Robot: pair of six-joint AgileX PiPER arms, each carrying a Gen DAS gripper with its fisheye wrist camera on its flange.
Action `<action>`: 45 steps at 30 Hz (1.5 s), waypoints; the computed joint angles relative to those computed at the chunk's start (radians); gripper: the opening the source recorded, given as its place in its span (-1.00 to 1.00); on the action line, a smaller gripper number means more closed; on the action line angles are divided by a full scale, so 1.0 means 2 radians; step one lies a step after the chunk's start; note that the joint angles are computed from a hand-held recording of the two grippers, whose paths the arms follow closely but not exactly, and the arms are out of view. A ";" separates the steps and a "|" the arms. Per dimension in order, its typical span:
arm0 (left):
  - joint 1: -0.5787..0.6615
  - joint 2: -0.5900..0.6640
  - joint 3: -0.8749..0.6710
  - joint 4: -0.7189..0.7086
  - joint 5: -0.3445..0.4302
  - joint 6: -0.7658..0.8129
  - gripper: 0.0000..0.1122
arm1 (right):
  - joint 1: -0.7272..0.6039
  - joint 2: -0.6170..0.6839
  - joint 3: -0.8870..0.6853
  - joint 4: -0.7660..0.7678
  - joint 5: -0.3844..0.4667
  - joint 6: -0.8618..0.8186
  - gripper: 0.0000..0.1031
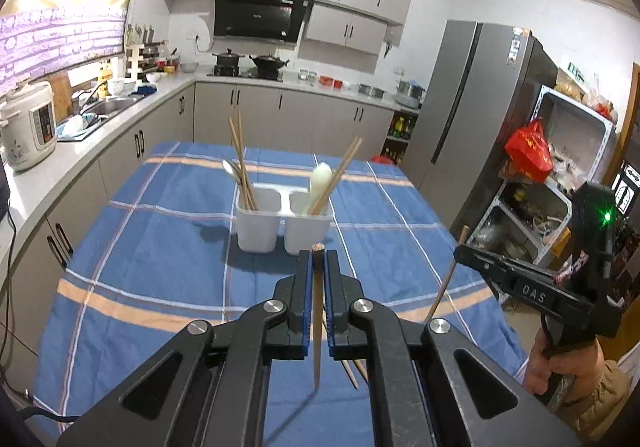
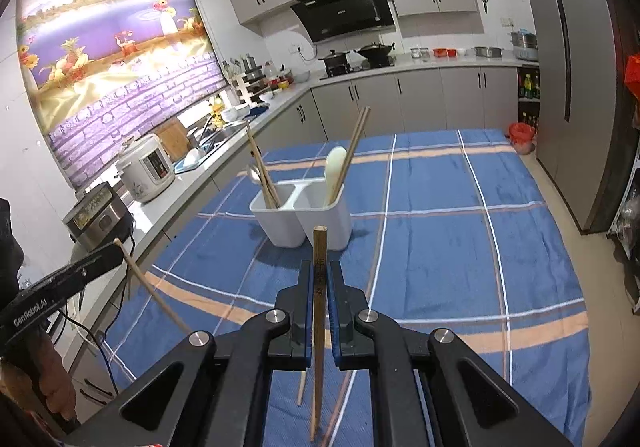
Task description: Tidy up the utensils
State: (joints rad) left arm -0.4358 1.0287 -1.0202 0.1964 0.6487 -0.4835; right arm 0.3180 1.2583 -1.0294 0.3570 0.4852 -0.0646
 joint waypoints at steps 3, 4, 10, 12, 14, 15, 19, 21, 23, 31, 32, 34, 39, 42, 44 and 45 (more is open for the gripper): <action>0.038 0.014 -0.023 -0.045 -0.010 0.054 -0.92 | 0.007 0.014 -0.025 -0.014 -0.001 0.014 -0.86; 0.049 0.020 -0.031 -0.059 -0.014 0.071 -0.92 | 0.008 0.019 -0.032 -0.017 -0.001 0.017 -0.86; 0.110 0.059 -0.088 -0.146 -0.023 0.176 -0.98 | 0.019 0.064 -0.110 -0.044 0.004 0.043 -0.86; 0.141 0.077 -0.115 -0.201 -0.017 0.233 -1.00 | 0.022 0.081 -0.141 -0.055 0.007 0.052 -0.86; 0.168 0.098 -0.145 -0.247 -0.011 0.282 -1.00 | 0.022 0.104 -0.182 -0.065 0.014 0.059 -0.86; 0.182 0.115 -0.169 -0.266 -0.004 0.302 -1.00 | 0.022 0.118 -0.206 -0.069 0.019 0.064 -0.86; 0.212 0.167 -0.232 -0.308 0.013 0.347 -1.00 | 0.027 0.171 -0.295 -0.099 0.038 0.092 -0.86; 0.220 0.190 -0.252 -0.314 0.022 0.363 -1.00 | 0.024 0.200 -0.341 -0.098 0.053 0.095 -0.86; 0.223 0.212 -0.259 -0.301 0.032 0.360 -1.00 | 0.023 0.223 -0.370 -0.097 0.066 0.100 -0.87; 0.271 0.335 -0.221 -0.284 0.050 0.332 -0.65 | 0.005 0.261 -0.382 -0.054 0.085 0.090 -0.86; 0.275 0.353 -0.226 -0.277 0.052 0.326 -0.65 | 0.002 0.262 -0.379 -0.047 0.087 0.087 -0.86; 0.283 0.405 -0.247 -0.251 0.062 0.299 -0.65 | -0.005 0.260 -0.369 -0.032 0.085 0.077 -0.86; 0.288 0.484 -0.293 -0.265 0.078 0.307 -0.64 | -0.011 0.267 -0.367 -0.022 0.087 0.073 -0.86; 0.278 0.519 -0.323 -0.242 0.077 0.301 -0.34 | -0.013 0.271 -0.368 -0.016 0.087 0.072 -0.86; 0.267 0.541 -0.345 -0.213 0.082 0.283 -0.34 | -0.013 0.275 -0.371 -0.016 0.089 0.072 -0.86; 0.265 0.549 -0.353 -0.210 0.087 0.281 -0.34 | -0.013 0.275 -0.372 -0.016 0.089 0.072 -0.86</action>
State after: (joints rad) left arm 0.0942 2.1260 -1.7254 -0.2228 0.8222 0.0793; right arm 0.2926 1.8089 -1.7731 0.3257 0.6630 0.0790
